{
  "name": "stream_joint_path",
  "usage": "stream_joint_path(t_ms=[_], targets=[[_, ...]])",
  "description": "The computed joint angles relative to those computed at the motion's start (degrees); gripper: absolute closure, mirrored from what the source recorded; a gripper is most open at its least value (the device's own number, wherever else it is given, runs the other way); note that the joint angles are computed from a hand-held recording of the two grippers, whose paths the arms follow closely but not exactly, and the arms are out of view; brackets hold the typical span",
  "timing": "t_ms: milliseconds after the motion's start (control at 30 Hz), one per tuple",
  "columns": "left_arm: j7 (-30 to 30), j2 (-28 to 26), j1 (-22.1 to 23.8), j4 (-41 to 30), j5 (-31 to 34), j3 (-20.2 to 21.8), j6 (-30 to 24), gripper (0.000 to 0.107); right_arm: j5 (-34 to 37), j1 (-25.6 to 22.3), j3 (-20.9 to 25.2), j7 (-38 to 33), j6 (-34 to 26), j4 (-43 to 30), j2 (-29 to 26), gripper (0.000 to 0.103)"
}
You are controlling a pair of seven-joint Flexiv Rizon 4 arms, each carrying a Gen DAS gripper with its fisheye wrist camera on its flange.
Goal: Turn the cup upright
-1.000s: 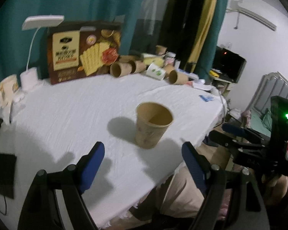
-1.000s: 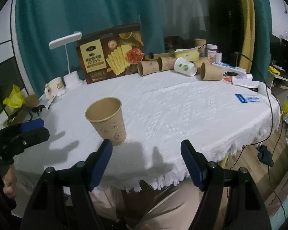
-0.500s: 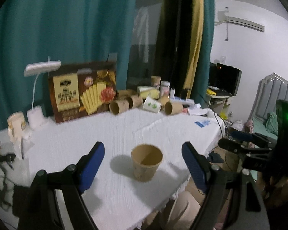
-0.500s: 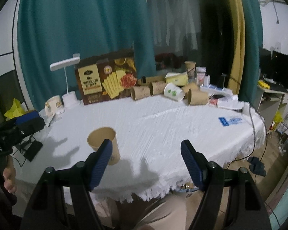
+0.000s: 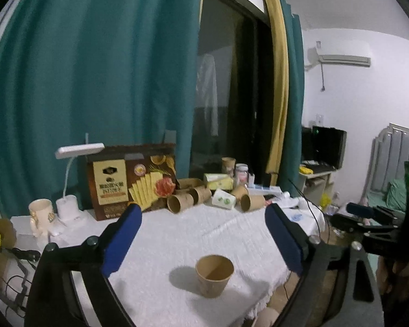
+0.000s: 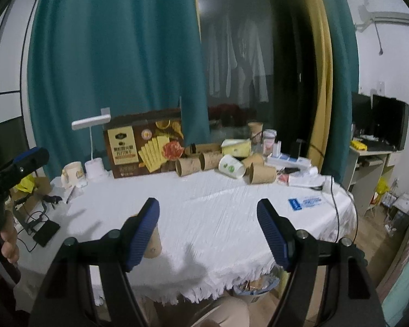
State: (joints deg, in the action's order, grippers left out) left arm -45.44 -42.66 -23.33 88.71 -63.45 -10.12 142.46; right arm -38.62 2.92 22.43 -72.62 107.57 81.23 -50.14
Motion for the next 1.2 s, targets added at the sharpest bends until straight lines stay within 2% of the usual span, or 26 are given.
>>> stream_joint_path(t_ms=[167,400,700,1200], targets=[[-3.95,1.12,0.03,2.58,2.34,0.26,2.66,0.007,1.66,1.96,-4.14,0.22,5.28,2.59,2.63,0.031],[-4.77,1.19,0.21,4.3,2.57,0.27,4.06,0.004,-0.66,3.81,-8.15,3.49,10.26,4.3,3.87,0.028],[-5.93,1.5,0.44,5.68,2.04,0.51,3.54,0.004,-4.48,4.59,-9.98,9.03,11.54,3.52,3.48,0.028],[-5.96,1.43,0.27,5.61,1.77,0.6,3.59,0.004,-6.71,5.44,-11.83,11.84,11.89,2.84,3.2,0.028]])
